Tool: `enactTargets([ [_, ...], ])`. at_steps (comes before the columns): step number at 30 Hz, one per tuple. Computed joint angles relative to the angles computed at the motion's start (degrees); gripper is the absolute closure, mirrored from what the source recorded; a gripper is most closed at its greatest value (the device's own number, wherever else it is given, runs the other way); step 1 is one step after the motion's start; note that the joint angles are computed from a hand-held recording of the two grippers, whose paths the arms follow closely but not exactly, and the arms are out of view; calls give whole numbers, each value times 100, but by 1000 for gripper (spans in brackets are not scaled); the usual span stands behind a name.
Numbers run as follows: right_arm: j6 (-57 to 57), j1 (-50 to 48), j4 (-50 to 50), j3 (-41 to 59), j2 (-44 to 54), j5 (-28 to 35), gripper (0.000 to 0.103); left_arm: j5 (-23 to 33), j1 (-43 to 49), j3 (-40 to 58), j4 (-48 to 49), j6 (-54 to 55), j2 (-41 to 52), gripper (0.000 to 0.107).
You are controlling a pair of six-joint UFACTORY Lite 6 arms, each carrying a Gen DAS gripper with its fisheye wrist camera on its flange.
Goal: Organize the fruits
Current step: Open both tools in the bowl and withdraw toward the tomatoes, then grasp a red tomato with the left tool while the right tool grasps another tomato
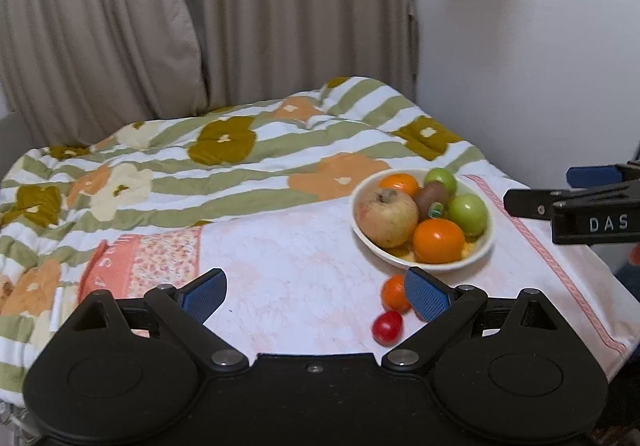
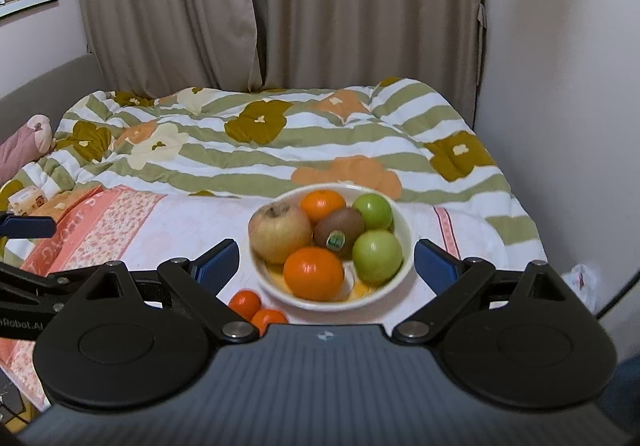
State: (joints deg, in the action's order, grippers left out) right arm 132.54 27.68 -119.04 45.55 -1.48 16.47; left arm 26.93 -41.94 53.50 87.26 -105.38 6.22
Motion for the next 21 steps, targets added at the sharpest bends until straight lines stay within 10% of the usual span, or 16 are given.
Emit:
enactTargets([
  [9,-147,947,1063,-1031,-487,731,0,-886,513,-470,1620,-369,26,9],
  [21,2199,1779,-189,-1510,570,1395,0,-1548,1027,171,6642,-3965,1560,20],
])
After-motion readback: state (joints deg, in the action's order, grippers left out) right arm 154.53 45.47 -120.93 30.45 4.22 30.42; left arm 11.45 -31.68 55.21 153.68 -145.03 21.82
